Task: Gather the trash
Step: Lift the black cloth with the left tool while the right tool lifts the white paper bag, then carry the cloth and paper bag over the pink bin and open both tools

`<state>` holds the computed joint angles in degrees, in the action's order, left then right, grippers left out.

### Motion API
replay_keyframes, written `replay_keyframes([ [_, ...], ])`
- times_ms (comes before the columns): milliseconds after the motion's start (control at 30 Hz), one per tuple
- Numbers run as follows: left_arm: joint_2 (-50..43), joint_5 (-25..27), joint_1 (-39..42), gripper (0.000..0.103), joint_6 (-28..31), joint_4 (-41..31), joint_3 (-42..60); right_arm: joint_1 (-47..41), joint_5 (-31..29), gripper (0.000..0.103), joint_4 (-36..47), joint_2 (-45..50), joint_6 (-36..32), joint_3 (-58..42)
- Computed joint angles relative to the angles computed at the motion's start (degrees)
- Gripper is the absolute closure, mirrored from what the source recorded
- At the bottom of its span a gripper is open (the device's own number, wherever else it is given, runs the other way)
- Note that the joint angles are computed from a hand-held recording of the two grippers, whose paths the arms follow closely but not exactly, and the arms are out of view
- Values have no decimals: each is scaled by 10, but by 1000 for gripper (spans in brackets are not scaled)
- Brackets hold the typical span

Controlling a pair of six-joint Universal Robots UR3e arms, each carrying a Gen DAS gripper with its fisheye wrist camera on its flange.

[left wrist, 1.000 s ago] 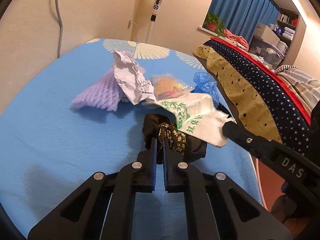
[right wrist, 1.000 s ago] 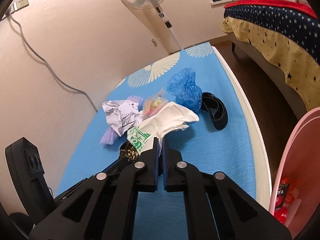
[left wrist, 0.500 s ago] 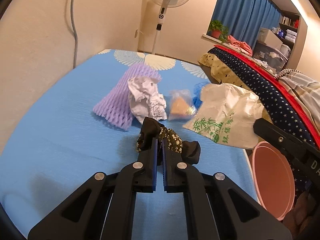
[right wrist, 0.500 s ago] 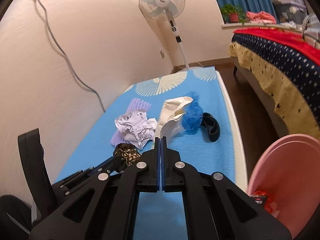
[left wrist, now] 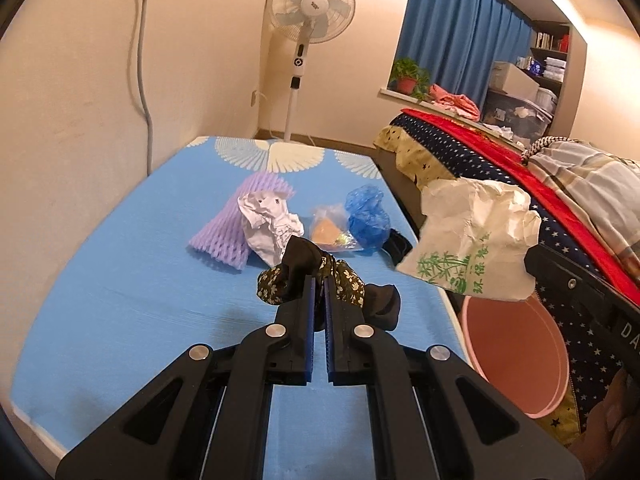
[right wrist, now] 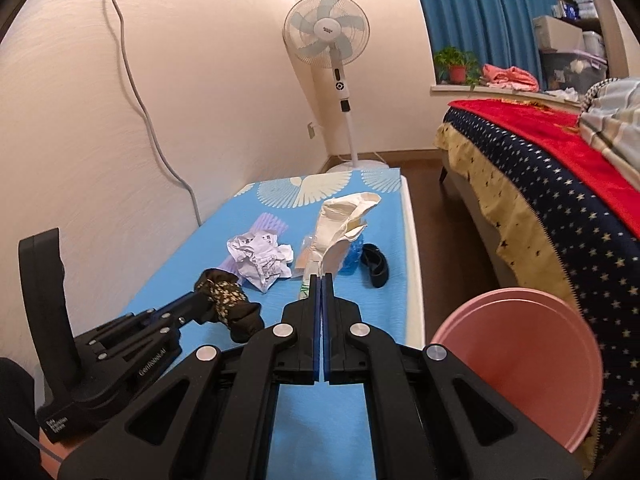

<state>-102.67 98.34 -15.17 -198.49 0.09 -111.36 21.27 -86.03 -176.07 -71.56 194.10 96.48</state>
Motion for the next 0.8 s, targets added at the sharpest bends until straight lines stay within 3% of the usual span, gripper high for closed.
replay_keyframes([
  [800, -16, -2, -59, 99, 12, 14, 33, -15, -84, 102, 30, -156, -19, 119],
])
